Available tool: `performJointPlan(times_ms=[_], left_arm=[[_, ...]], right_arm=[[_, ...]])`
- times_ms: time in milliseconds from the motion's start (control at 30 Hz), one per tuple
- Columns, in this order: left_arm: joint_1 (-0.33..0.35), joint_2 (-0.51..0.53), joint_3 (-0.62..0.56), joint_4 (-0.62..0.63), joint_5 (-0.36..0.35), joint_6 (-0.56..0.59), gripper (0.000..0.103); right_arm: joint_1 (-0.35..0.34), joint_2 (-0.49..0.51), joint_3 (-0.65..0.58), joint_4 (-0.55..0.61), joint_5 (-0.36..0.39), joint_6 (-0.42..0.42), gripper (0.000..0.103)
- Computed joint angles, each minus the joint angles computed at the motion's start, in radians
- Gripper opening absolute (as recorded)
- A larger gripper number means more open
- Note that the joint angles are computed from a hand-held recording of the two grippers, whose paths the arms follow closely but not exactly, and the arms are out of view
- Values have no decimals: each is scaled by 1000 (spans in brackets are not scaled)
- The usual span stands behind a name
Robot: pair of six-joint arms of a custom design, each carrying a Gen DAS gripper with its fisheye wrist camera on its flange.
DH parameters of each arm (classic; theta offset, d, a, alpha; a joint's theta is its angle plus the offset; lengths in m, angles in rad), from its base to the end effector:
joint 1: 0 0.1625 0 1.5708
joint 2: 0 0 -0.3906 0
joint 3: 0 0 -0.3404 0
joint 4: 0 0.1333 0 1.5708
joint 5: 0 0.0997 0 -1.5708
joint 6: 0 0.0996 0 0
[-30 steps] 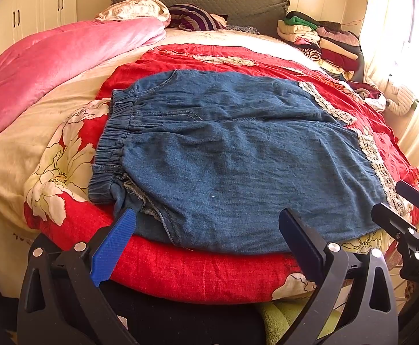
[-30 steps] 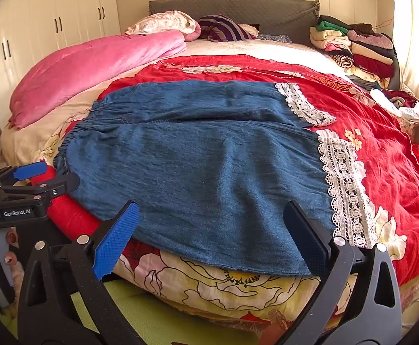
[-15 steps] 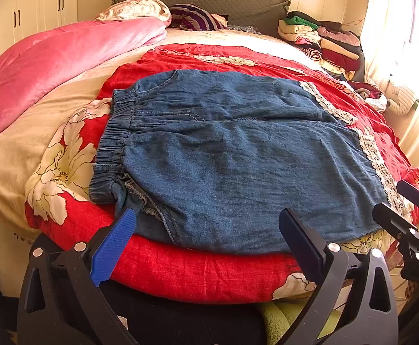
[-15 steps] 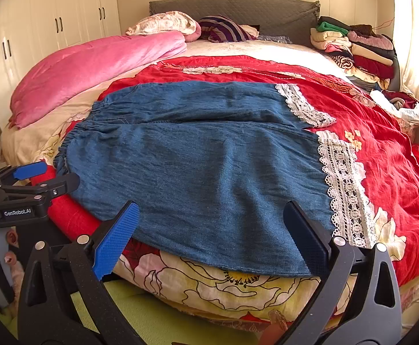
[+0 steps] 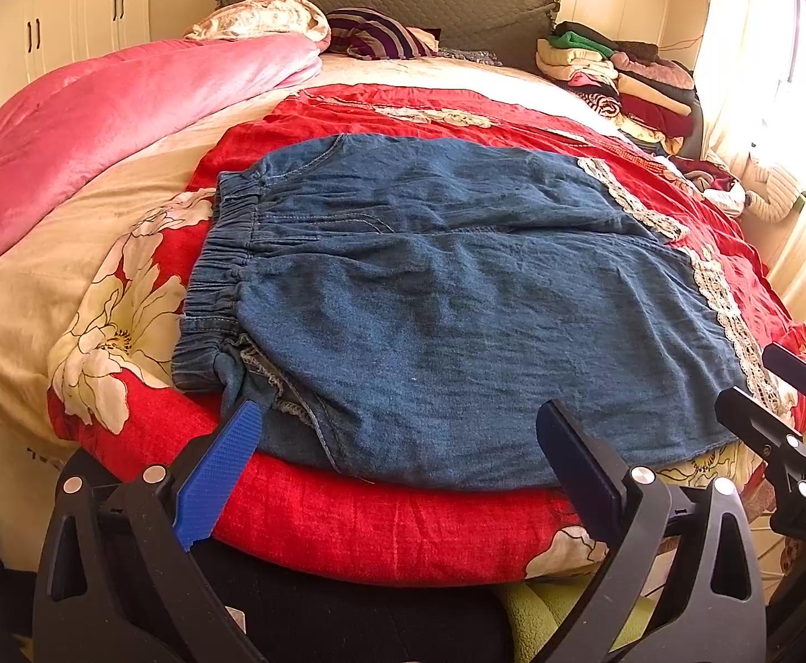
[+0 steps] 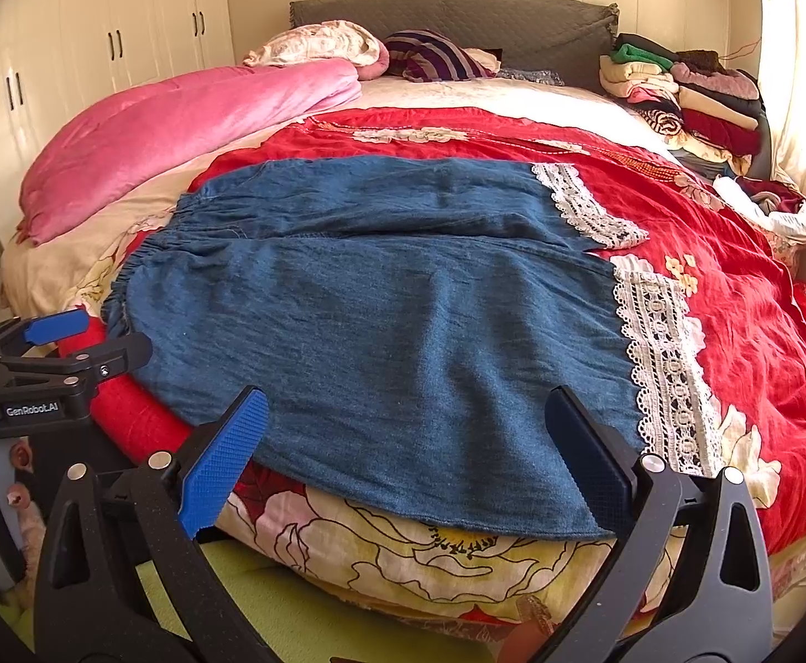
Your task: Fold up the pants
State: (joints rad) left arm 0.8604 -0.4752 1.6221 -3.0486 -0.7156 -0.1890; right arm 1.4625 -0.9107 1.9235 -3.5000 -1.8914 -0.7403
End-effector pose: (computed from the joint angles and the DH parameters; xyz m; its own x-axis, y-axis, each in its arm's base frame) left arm -0.2351 -0.5930 0.0015 -0.7614 0.1030 -0.6400 0.4823 0.7497 -0.4532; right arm 0.0413 -0.5632 0.2038 -0.7210 -0.1489 0.6768 -0.5696 0.6836 -0.4564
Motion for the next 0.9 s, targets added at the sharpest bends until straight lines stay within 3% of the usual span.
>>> performJointPlan(times_ms=[467,567,733,900], left_arm=[[64,25,-154,80,2,23,99],[90,28,-214,113,5,26,99],[142,46,-344,179,7,62,99],[196,85,-508,275,-7,81,99]], right_arm=[[20,49,-193,114,20,-37,95],[26,71,-280,220,34,-15,95],[59,171,-441,243,2,-90,95],[80,274,-651,396,-5,-102,95]])
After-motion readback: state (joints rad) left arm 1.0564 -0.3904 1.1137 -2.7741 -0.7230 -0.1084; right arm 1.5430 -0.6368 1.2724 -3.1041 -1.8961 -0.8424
